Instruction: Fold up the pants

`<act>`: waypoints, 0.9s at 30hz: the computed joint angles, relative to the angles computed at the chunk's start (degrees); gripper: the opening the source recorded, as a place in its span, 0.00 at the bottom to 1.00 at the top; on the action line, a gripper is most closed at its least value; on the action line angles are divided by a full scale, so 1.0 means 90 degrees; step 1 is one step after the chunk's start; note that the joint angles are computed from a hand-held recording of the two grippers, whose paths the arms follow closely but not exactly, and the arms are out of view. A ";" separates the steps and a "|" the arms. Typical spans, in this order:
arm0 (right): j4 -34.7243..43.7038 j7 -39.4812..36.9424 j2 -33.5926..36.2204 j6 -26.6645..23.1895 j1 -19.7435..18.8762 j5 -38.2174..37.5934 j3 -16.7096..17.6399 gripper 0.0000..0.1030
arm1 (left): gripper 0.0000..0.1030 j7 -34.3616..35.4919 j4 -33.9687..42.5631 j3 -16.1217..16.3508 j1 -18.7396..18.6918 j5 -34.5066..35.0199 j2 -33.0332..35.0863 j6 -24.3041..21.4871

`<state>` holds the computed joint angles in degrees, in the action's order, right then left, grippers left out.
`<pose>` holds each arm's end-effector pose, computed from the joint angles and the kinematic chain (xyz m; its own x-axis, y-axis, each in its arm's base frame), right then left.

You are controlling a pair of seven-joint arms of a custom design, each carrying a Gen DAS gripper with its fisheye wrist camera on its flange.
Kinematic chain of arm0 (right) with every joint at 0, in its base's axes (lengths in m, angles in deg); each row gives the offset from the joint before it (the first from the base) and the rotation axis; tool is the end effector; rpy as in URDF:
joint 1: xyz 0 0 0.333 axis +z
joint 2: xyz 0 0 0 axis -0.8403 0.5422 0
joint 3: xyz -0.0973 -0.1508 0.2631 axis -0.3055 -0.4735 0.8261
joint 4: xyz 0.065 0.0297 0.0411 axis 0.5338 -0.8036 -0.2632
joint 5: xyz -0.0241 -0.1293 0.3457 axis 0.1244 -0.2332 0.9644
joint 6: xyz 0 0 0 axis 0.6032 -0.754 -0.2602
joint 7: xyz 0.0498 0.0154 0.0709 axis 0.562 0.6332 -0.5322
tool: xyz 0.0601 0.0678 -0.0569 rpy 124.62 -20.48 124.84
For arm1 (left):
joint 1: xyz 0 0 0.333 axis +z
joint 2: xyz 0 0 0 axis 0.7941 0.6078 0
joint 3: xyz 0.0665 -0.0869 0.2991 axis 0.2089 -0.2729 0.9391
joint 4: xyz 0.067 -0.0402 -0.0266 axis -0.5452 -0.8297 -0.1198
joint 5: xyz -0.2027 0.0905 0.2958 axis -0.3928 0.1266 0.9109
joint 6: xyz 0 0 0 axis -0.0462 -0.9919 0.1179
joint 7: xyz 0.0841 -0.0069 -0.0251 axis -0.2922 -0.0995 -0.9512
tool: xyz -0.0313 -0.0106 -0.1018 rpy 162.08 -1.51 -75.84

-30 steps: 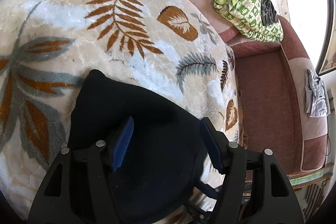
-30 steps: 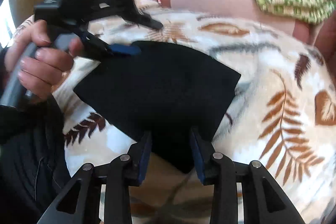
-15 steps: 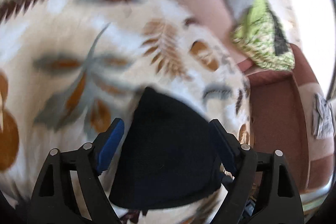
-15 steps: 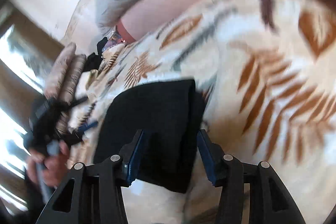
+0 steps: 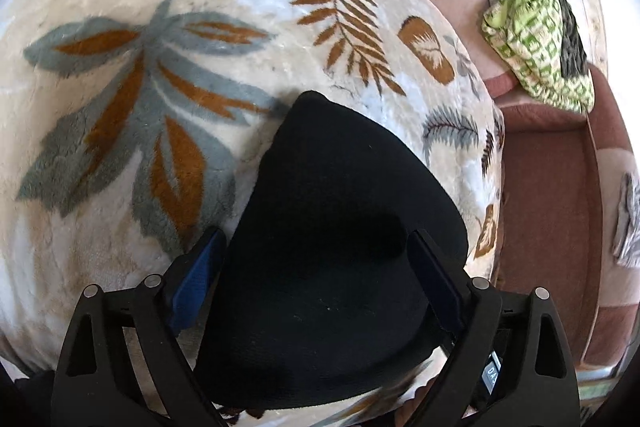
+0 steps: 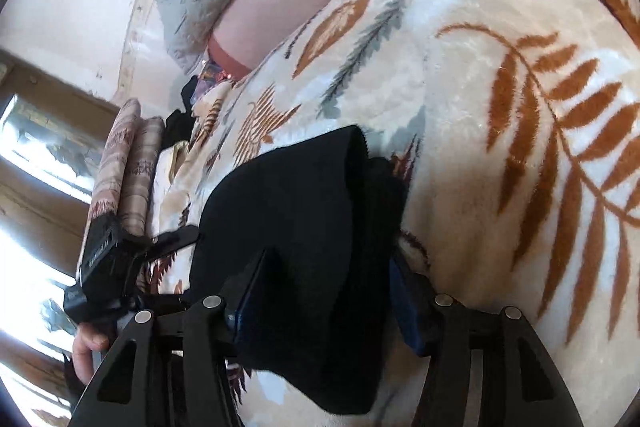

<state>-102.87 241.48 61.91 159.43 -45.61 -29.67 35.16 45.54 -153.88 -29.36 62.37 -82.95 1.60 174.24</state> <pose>0.5027 0.2258 0.2731 -0.1295 -0.6996 -0.7027 -0.7617 0.5239 -0.3813 0.6073 0.0026 0.3133 0.0869 -0.7859 0.6122 -0.9747 -0.1942 -0.1109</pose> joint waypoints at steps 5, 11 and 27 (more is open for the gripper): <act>-0.0240 -0.1098 -0.0330 -0.0262 0.0885 0.1074 -0.0570 0.34 | 0.43 0.0578 -0.0408 -0.0075 -0.0276 0.0169 -0.0314 0.0911; -0.0369 -0.2092 -0.0731 -0.0208 0.1063 0.1893 -0.0825 0.32 | 0.37 0.1153 -0.0059 -0.0297 -0.0364 -0.0251 -0.0198 0.1090; 0.0494 -0.0497 -0.0019 -0.0777 -0.1158 -0.0211 0.0193 0.37 | 0.66 0.0132 0.0818 -0.0640 -0.0690 0.0941 0.0863 0.2606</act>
